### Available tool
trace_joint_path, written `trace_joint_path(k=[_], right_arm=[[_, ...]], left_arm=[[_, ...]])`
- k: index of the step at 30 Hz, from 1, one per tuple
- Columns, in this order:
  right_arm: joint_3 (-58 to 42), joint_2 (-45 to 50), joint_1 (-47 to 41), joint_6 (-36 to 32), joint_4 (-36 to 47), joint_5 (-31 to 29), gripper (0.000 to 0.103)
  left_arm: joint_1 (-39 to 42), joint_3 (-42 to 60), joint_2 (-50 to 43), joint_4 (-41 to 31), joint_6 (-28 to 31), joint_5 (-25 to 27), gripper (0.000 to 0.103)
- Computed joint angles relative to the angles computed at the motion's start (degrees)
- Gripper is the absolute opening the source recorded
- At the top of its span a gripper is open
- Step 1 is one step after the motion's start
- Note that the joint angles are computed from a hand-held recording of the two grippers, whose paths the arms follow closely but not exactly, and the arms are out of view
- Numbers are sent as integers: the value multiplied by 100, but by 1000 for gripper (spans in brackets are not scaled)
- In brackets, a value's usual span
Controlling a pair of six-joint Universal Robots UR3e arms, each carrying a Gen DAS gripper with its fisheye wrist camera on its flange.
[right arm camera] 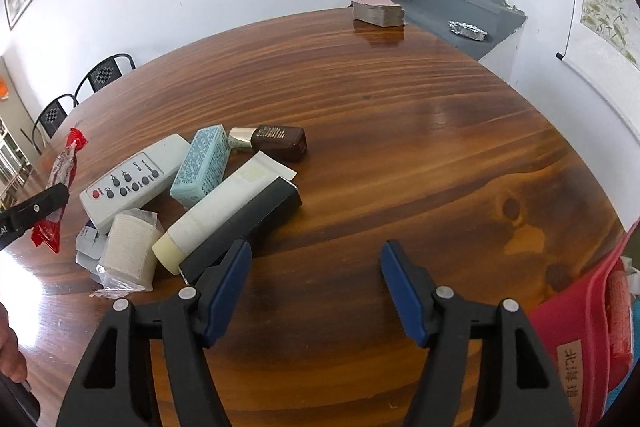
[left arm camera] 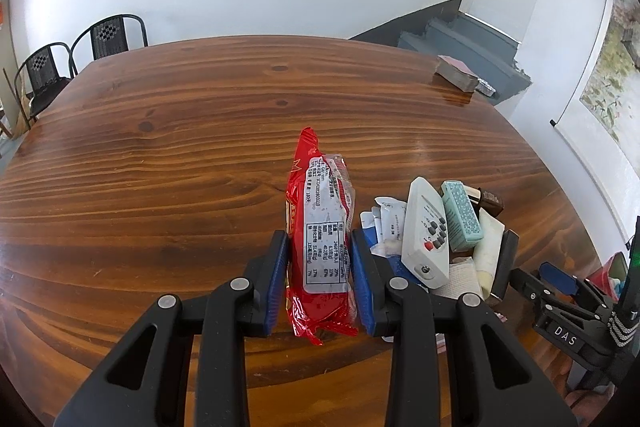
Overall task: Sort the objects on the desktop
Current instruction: 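Grasp the red snack packet with left gripper while right grasps the small brown bottle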
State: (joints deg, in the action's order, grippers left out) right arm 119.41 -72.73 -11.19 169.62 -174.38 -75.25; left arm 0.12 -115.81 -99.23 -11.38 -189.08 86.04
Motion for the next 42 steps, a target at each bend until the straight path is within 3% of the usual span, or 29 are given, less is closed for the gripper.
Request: trace_joint_path(k=[5,8,16,26,31,35,42], right_arm=[[161,-247,-161,130,198,538,71],[113,-230,-74,124,251,741,76],[-231,67,640,-14,32,-213,79],[227,-365,571,-313,-200,-937,79],[224,-365,417,-254,-193,-933,79],[161,-415,230,-279,168,-244,79],[-245,135,889,-332,3,-1067,79]], left_arm=[[-22,-5,-4,13,-12,10,34],[-41,-2,-18,-5,-28,29,34],[-38,11,-45,-7,-33,44,34],[-55,29,-61,-40,-23,49,34],[-32,-1,-19,-42,-14,14,34],[-28,12,-8,-60,-31,2,34],[-18,35,9,-82,-64,-25,34]])
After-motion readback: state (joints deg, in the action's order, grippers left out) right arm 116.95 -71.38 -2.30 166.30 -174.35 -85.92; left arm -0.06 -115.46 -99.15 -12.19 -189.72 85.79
